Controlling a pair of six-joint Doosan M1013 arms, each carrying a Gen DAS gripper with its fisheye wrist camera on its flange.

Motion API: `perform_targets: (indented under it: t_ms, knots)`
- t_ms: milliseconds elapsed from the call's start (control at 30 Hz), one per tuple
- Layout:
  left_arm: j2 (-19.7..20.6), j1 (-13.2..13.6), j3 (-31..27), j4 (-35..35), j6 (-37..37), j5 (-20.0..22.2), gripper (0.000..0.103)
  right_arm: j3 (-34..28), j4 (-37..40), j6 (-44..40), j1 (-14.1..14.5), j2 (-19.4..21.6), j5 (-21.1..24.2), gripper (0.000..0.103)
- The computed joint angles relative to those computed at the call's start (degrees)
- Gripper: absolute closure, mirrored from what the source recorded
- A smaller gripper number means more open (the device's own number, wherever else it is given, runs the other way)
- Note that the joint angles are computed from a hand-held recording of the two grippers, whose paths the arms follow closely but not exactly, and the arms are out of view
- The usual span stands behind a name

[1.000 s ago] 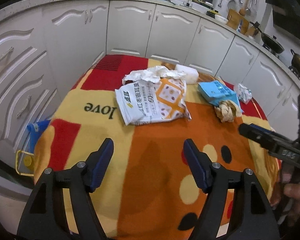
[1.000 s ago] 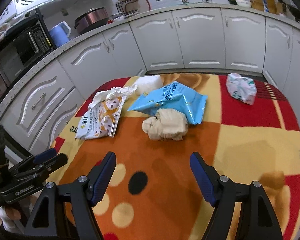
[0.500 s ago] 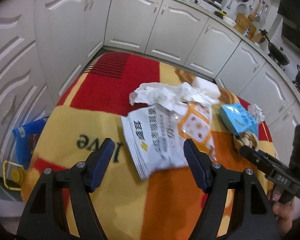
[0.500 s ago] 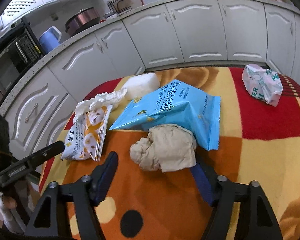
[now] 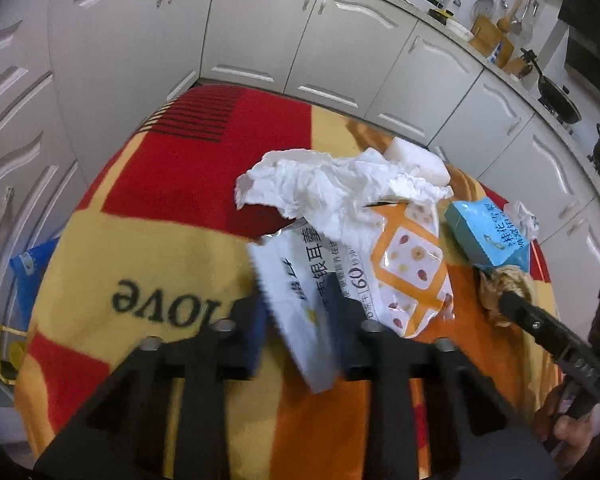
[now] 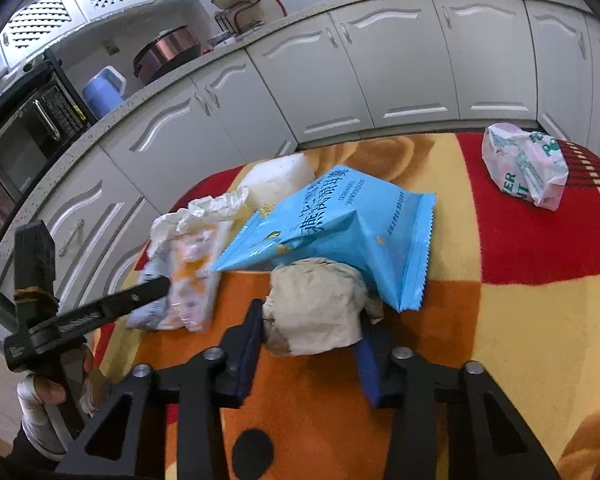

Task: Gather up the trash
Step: 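Grasp the white-orange snack bag with the left tool while the right tool grasps the crumpled brown paper, then carry the snack bag and brown paper to the beige bin and release both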

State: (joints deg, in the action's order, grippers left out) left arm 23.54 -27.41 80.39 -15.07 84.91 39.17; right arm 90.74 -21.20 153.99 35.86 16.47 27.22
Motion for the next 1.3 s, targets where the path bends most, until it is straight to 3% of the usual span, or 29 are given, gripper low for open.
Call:
perform_targets:
  t_ms: [200, 400, 833, 1300]
  knots:
    - [-2.8, 0.7, 3.4, -8.6, 5.5, -0.9, 0.089, 1.0, 1.1, -2.9, 1.2, -1.8, -1.0, 0.07]
    - [-6.5, 0.2, 7.0, -13.6, 10.7, -2.6, 0.093, 2.7, -2.1, -0.6, 2.8, -4.2, -1.5, 0.07]
    - [-10.7, -2.8, 8.8, -14.6, 15.4, -5.7, 0.096, 6.3, -13.2, 11.5, 4.9, -8.7, 0.8, 0.07]
    - [-11.0, -6.3, 7.1, -13.1, 16.6, -6.4, 0.096, 9.5, -23.2, 21.0, 6.5, -13.1, 3.9, 0.07]
